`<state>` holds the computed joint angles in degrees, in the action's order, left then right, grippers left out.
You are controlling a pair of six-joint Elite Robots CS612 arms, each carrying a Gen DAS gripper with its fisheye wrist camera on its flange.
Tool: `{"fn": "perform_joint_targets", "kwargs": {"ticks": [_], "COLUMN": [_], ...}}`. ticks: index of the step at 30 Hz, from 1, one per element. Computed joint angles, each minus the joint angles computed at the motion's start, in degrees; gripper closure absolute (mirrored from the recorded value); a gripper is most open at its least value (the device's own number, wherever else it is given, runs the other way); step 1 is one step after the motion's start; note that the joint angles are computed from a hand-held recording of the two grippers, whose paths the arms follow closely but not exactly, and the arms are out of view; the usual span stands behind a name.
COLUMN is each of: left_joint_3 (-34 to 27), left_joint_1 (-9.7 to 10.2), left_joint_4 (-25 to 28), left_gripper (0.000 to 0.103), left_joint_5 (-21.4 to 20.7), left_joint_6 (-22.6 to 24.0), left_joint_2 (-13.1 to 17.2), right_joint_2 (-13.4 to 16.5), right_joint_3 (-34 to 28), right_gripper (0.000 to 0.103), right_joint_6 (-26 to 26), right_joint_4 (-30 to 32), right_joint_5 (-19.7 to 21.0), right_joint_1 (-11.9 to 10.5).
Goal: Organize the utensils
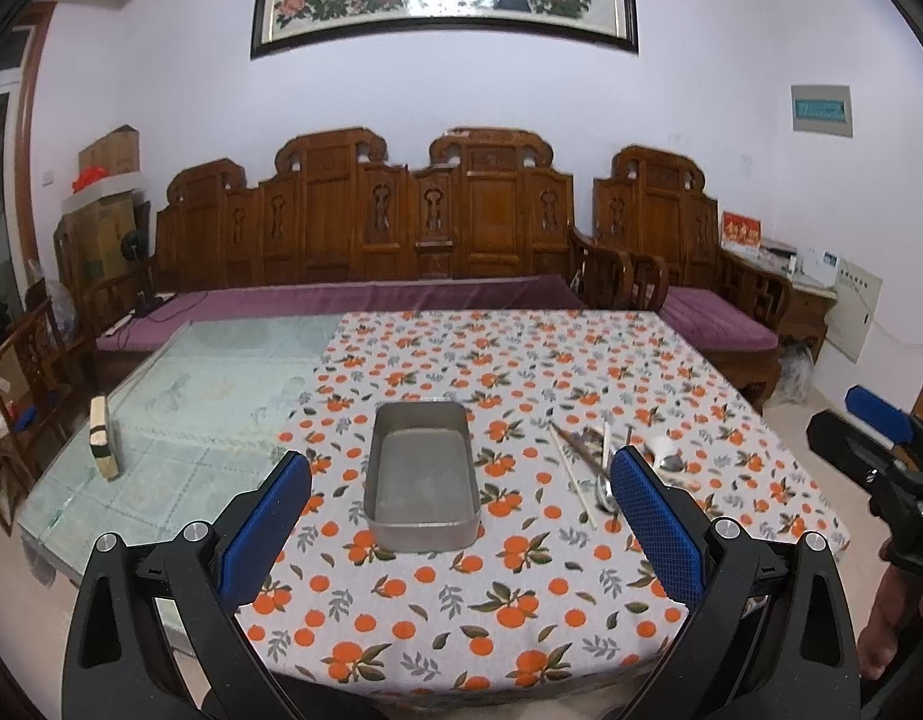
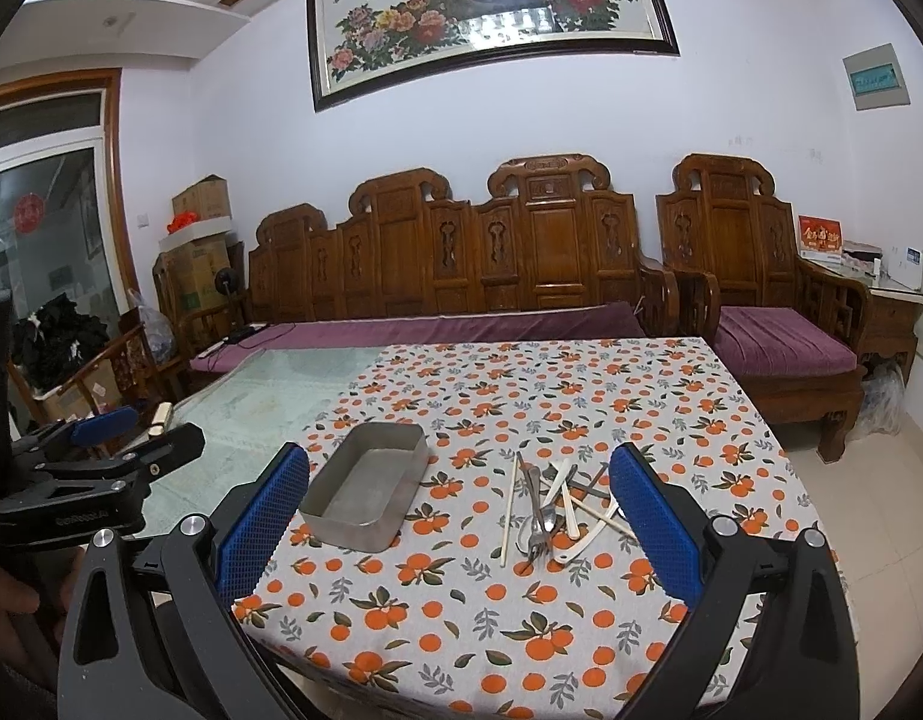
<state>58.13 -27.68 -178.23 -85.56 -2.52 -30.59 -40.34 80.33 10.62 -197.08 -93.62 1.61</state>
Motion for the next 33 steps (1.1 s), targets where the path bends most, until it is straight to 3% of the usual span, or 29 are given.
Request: {"fn": "perform_joint_targets", "kwargs": {"ticks": [11, 14, 16, 20, 23, 27, 33], "left_joint_3": [-6.53, -8.70, -10.86, -14.65, -17.32, -19.90, -26.70], "left_joint_1": [0.08, 0.07, 0.14, 0.35, 0.50, 0.04, 0.14], "left_joint_4": [9.21, 12.01, 15.37, 21.19, 24.65, 26.26, 30.72], "left_gripper": [0.007, 0.007, 0.007, 0.007, 0.007, 0.007, 0.007], "left_joint_5": [-1.90, -2.54, -3.26, -5.85, -7.41, -4.56, -5.08], "left_joint_6": [3.59, 4.78, 4.98, 5.05, 5.39, 6.36, 5.42], "left_joint_2": [4.15, 5.45, 6.53, 8.48, 9.89, 11.48, 14.92], "right_joint_2": [3.56, 4.72, 5.55, 7.42, 8.81, 10.89, 14.72], "right_joint_3": [-4.36, -6.49, -8.14, -11.14, -13.42, -16.69, -22.18], "right_gripper": [0.003, 0.007, 0.017, 0.022, 0.032, 0.045, 0.059], "right_joint_6": [-1.44, -2.50, -2.33, -3.51, -3.94, -6.41, -10.01], "right_joint_4": [5.55, 8.35, 11.05, 15.27, 19.21, 24.62, 31.36], "right_joint_5": [0.31, 0.17, 1.86, 1.16, 2.83, 3.79, 7.30], "right_joint_1": [-1.14, -1.74, -2.54, -3.21, -3.98, -4.55, -5.18]}}
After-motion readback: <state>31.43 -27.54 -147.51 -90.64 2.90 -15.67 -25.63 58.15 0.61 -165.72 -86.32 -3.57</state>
